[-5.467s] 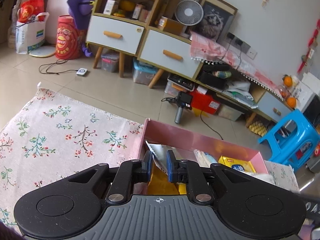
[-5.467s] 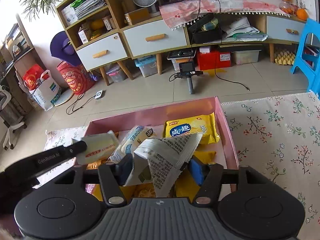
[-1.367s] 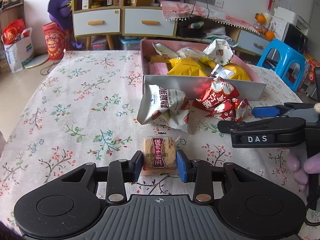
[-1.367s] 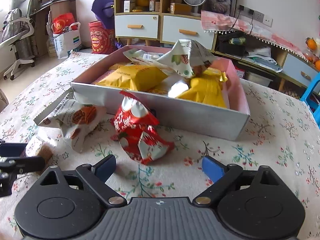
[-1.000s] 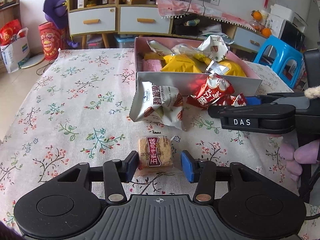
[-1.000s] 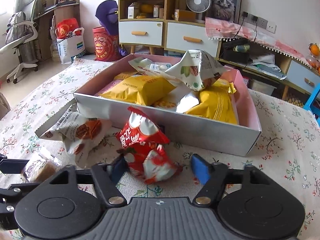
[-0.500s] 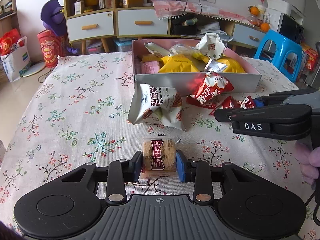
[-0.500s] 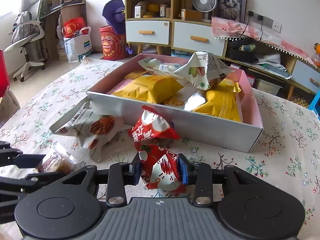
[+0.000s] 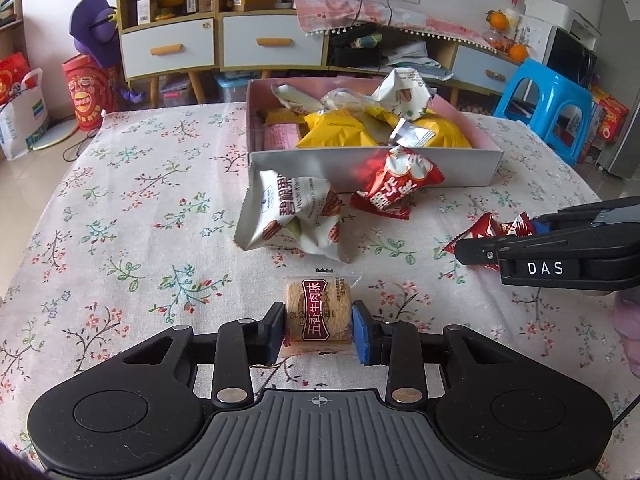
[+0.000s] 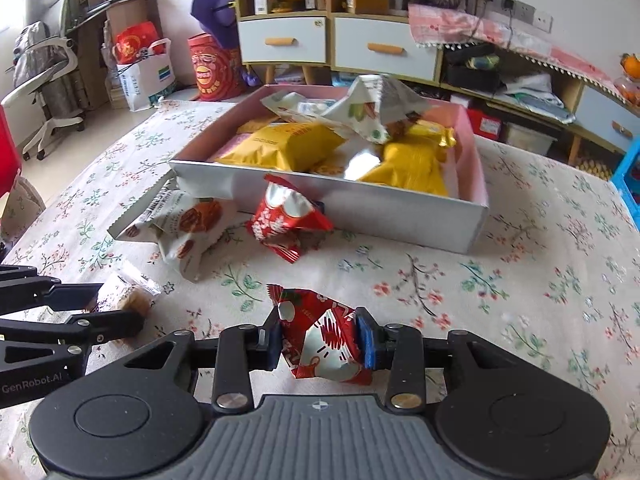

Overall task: Organize snacks
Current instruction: 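Lift both held snacks and carry them over the pink box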

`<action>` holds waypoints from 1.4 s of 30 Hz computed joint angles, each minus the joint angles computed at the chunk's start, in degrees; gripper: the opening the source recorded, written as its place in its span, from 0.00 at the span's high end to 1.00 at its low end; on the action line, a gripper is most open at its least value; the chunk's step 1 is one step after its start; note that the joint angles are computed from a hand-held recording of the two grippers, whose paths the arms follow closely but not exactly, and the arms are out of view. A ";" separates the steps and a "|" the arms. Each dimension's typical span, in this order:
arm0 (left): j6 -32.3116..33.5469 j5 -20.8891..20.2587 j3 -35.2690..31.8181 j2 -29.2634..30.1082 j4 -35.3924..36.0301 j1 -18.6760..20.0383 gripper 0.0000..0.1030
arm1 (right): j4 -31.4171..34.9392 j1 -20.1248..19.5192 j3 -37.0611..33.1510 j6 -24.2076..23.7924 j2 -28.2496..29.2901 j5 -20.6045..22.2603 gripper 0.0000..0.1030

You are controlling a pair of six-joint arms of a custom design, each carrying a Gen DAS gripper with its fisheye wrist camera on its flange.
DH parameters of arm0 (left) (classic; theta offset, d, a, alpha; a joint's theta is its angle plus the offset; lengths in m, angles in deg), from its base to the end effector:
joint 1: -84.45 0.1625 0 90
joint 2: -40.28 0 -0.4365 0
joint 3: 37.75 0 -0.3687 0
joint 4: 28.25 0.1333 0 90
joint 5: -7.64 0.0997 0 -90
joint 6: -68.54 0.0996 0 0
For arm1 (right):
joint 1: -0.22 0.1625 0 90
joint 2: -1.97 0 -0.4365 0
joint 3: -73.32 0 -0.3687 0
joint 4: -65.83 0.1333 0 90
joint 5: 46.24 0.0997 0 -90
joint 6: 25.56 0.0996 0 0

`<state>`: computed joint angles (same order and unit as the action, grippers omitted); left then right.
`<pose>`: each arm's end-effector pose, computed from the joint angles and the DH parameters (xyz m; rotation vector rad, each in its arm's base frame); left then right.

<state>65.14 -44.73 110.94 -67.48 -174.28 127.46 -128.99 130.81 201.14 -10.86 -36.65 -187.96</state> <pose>-0.0593 -0.3208 0.2865 0.8474 2.4322 -0.6818 0.3404 -0.3126 0.0337 0.3720 -2.3117 0.8093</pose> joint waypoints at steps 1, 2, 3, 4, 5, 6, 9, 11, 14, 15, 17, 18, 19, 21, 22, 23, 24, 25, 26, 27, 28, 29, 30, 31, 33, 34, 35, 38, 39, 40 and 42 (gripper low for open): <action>-0.16 -0.40 -0.20 -0.17 0.29 -0.19 0.69 | 0.91 0.12 0.17 1.09 -0.65 0.03 0.74; -0.33 -0.78 -0.39 -0.37 0.55 -0.35 0.69 | 1.72 0.22 0.27 2.07 -1.28 0.11 0.74; -0.79 -1.19 -0.57 -0.64 0.99 -0.65 0.69 | 2.24 0.27 0.39 2.81 -1.89 0.26 0.74; -1.15 -1.63 -0.82 -0.81 1.32 -0.79 0.69 | 2.67 0.37 0.39 3.50 -2.40 0.41 0.74; -1.58 -2.13 -1.13 -0.90 1.66 -0.93 0.69 | 2.95 0.46 0.35 4.01 -2.87 0.61 0.74; -1.94 -2.60 -1.40 -0.95 1.89 -1.08 0.69 | 2.98 0.55 0.32 4.35 -3.25 0.80 0.74; -2.05 -3.18 -1.65 -0.98 1.18 -1.87 0.69 | 2.64 0.63 0.08 5.00 -3.98 1.55 0.74; -1.81 -3.27 -1.76 -0.70 0.20 -2.37 0.69 | 2.51 0.45 -0.08 5.49 -4.42 2.04 0.74; -1.26 -3.40 -2.31 0.56 -1.88 -2.41 0.69 | 2.15 0.06 -0.60 6.37 -4.89 2.86 0.74; -0.97 -3.38 -2.59 1.13 -2.60 -2.31 0.69 | 1.82 -0.08 -0.80 6.38 -4.98 3.20 0.74; 0.16 -3.18 -3.29 2.60 -4.22 -2.05 0.69 | 1.28 -0.39 -1.42 6.12 -5.22 3.76 0.74; 1.16 -3.01 -3.78 3.59 -5.27 -1.78 0.69 | 0.88 -0.51 -1.80 5.80 -5.19 3.92 0.74; 2.22 -2.80 -4.28 4.59 -6.41 -1.51 0.69 | 0.26 -0.69 -2.19 5.38 -5.12 4.07 0.74; 4.60 -2.43 -5.11 6.80 -9.58 -0.79 0.69 | -1.15 -1.22 -2.78 4.70 -5.08 4.78 0.74; 5.73 -2.35 -5.67 8.05 -11.15 -0.26 0.69 | -1.94 -1.59 -3.03 4.32 -5.09 5.27 0.74; 6.68 -2.25 -6.26 9.35 -12.61 0.36 0.69 | -2.54 -2.00 -3.39 3.98 -5.03 5.66 0.74; 7.63 -2.33 -6.93 10.70 -13.92 1.08 0.69 | -2.92 -2.45 -3.84 3.76 -4.93 5.92 0.74; 8.70 -2.48 -7.64 12.15 -15.48 1.93 0.69 | -3.15 -2.92 -4.42 3.66 -4.80 6.12 0.74; 9.67 -2.52 -8.26 13.60 -17.05 2.70 0.69 | -3.36 -3.42 -4.99 3.58 -4.65 6.33 0.74; 10.62 -2.28 -8.91 15.18 -18.61 3.41 0.69 | -3.46 -3.89 -5.58 3.60 -4.47 6.55 0.74; 11.31 -2.06 -9.57 16.69 -20.05 4.13 0.69 | -3.51 -4.30 -6.13 3.73 -4.29 6.79 0.74; 11.80 -2.07 -10.19 18.02 -21.31 4.83 0.69 | -3.56 -4.71 -6.66 3.83 -4.09 7.09 0.74; 12.24 -2.35 -10.90 19.28 -22.35 5.68 0.69 | -3.56 -5.01 -7.12 3.86 -3.85 7.35 0.74; 12.39 -2.59 -11.46 20.35 -23.17 6.39 0.69 | -3.34 -5.25 -7.74 3.76 -3.58 7.47 0.74; 12.24 -3.03 -12.77 22.32 -24.02 7.65 0.69 | -3.02 -5.51 -8.90 3.18 -2.97 7.21 0.74; 12.11 -3.08 -13.37 23.16 -24.17 8.13 0.69 | -3.00 -5.57 -9.36 2.80 -2.65 7.08 0.74; 12.05 -2.97 -13.85 24.01 -24.54 8.55 0.69 | -3.03 -5.73 -9.84 2.37 -2.39 7.08 0.74; 11.35 -2.91 -15.17 25.92 -25.08 9.52 0.69 | -2.42 -6.18 -11.28 1.82 -1.62 6.91 0.73; 11.11 -3.05 -15.52 26.41 -25.26 9.80 0.69 | -2.01 -6.23 -11.68 1.79 -1.46 6.56 0.73; 11.12 -3.19 -15.74 26.82 -25.57 10.00 0.69 | -1.80 -6.29 -12.02 1.70 -1.28 6.23 0.73; 11.74 -3.14 -16.03 27.78 -26.69 10.20 0.69 | -1.99 -6.48 -12.26 1.38 -1.13 5.92 0.73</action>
